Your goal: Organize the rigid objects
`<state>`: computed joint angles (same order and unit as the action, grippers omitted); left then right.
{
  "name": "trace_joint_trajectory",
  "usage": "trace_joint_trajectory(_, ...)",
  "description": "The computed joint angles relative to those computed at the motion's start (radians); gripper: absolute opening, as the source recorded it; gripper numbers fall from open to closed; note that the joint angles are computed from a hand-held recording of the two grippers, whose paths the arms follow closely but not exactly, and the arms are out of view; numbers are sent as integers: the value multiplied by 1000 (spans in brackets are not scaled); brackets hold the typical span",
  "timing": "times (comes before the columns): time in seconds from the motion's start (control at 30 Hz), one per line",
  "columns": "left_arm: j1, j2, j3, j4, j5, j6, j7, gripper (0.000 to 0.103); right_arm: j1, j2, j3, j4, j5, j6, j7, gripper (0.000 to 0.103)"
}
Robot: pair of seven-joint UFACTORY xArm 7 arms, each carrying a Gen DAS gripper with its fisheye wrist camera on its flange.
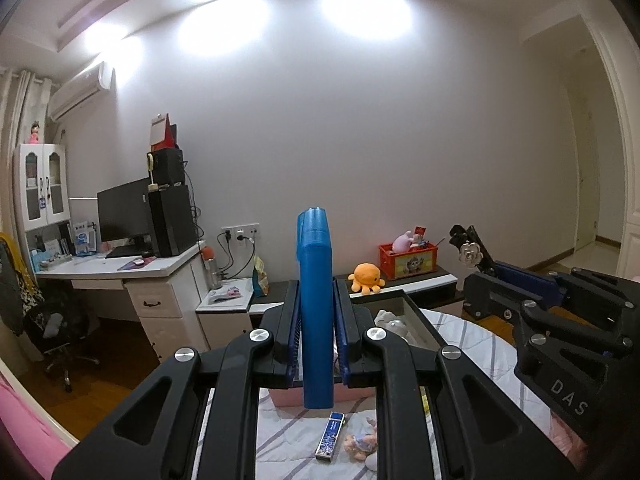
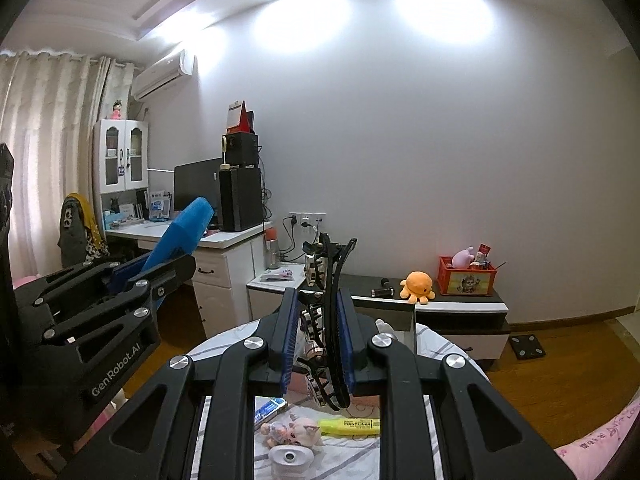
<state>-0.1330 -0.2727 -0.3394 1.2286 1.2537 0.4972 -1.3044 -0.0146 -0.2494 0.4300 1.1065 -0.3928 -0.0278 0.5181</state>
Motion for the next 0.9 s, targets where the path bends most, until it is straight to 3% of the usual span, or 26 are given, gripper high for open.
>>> trace_joint_trajectory(0.2,-6,49,17,36,-6,0,23,15,-27,50,26,47,-44,10,32,19)
trace_joint_trajectory(0.4,-42,166,77,123,-42,-17,105,15,57,171,-50,154,-79,61,14,19)
trace_joint_trajectory(0.6,-84,363,181,283,-239,-78,340,15,130,368,-110,343,75,179,-192,19)
trace_joint_trajectory(0.67,-73,442,191,350,-406,-110,498,15,145,433,-123,414,114,233,-244,19)
trace_joint_trajectory(0.77,-72,576,193,489,-550,-52,659,15,163,554,-137,551,173,343,-325,19)
trace_joint_trajectory(0.9,-89,714,215,642,-659,60,771,15,199,690,-159,716,238,483,-414,19)
